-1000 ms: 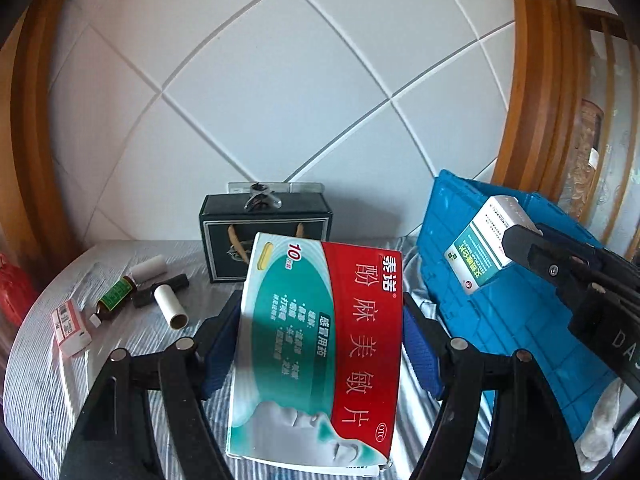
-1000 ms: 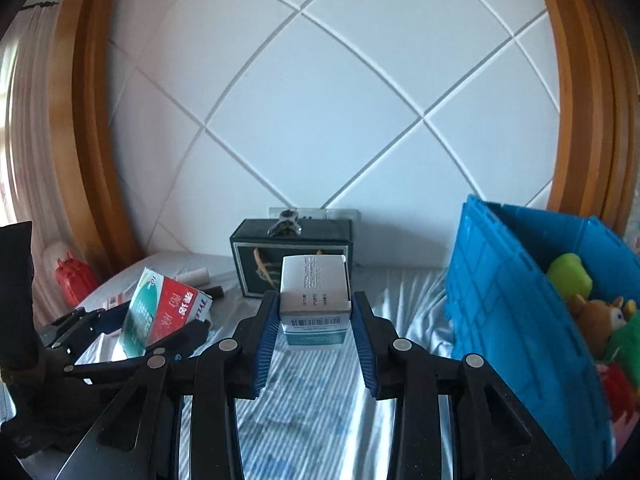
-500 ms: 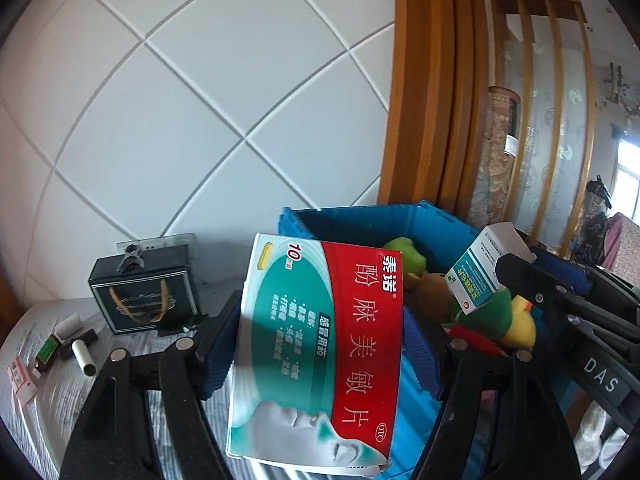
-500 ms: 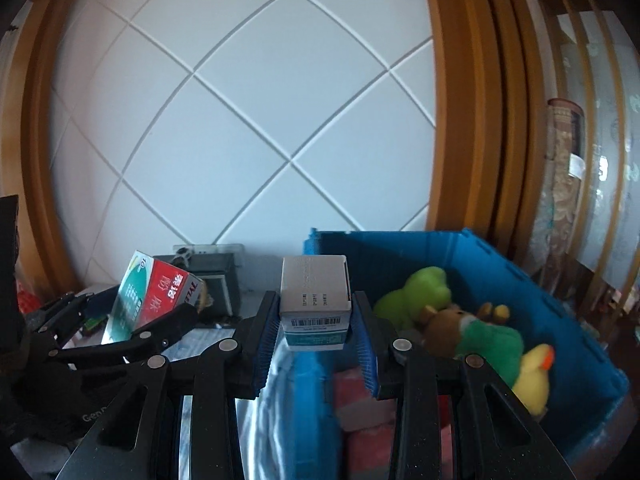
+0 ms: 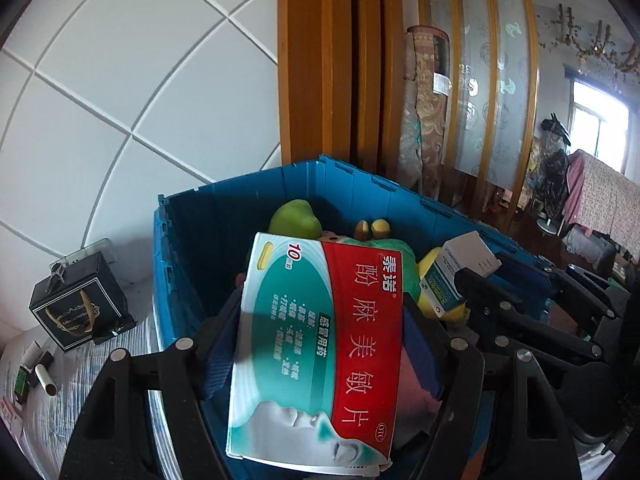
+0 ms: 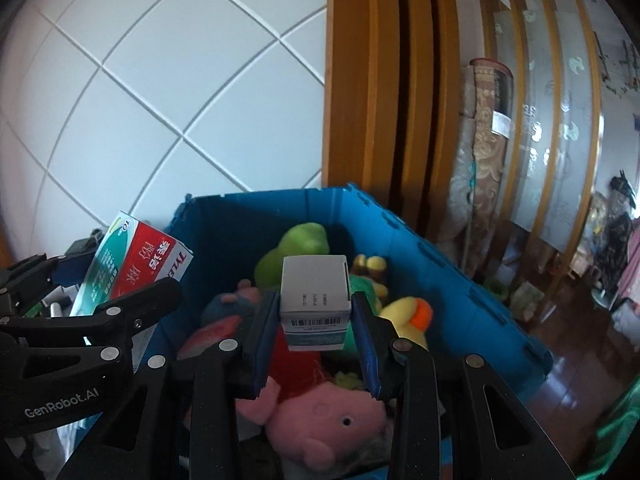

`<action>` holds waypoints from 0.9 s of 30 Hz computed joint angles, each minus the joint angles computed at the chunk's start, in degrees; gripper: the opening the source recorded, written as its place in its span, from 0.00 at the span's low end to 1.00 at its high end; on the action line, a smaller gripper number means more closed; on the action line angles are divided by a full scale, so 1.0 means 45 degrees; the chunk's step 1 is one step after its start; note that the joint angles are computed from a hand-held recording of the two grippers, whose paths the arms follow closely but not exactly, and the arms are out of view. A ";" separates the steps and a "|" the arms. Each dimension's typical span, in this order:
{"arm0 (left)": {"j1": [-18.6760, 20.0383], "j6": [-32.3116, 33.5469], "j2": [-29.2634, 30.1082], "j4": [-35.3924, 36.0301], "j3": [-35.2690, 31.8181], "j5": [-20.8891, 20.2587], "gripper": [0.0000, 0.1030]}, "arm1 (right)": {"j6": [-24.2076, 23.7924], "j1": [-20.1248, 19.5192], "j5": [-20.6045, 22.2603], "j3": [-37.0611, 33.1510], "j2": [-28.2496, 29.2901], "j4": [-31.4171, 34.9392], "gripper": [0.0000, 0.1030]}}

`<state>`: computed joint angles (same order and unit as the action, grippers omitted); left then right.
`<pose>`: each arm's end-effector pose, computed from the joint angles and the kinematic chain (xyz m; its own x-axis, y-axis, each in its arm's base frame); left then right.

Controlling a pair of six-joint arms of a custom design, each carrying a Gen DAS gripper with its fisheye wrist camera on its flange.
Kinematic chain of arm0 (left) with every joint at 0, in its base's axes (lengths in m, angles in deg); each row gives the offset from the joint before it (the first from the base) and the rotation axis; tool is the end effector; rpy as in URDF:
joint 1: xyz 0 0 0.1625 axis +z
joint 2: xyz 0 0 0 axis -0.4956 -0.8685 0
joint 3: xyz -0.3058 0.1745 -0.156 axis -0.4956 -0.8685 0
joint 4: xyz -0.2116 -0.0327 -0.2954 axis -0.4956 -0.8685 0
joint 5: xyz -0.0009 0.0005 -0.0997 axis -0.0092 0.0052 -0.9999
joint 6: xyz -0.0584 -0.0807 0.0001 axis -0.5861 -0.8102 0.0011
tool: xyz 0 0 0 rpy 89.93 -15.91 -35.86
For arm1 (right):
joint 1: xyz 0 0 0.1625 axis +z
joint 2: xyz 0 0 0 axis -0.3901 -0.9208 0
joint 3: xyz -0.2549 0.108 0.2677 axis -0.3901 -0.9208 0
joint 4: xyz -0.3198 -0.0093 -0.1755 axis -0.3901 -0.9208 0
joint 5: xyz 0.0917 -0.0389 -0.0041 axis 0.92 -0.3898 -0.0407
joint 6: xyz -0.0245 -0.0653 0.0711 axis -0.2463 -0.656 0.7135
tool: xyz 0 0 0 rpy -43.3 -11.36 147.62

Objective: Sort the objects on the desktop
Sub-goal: 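Carry both boxes over the blue bin and open both grippers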

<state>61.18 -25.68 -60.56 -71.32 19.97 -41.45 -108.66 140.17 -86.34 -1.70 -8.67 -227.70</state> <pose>-0.5213 -0.5707 0.2622 -0.6865 0.2484 -0.6834 0.6873 0.5286 -0.4982 0.3633 -0.5605 0.3987 -0.6710 -0.0805 0.7371 -0.6790 0.4662 -0.5671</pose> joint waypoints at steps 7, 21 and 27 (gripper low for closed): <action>-0.0067 -0.1046 0.0530 0.1612 -0.0712 0.0052 0.71 | 0.0268 -0.0705 -0.0538 0.0402 -0.0444 0.0812 0.34; -0.0009 -0.2313 0.0549 0.2341 -0.0300 -0.0404 0.72 | 0.0502 -0.1447 -0.1012 0.0393 -0.0625 0.2480 0.34; -0.0028 -0.2365 0.0399 0.2254 -0.0064 -0.0349 0.78 | 0.0685 -0.1511 -0.1217 0.0360 -0.0608 0.2810 0.35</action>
<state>61.05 -36.32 -58.76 -61.18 19.68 -43.02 -105.58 133.38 -91.81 -0.08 -11.40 -215.05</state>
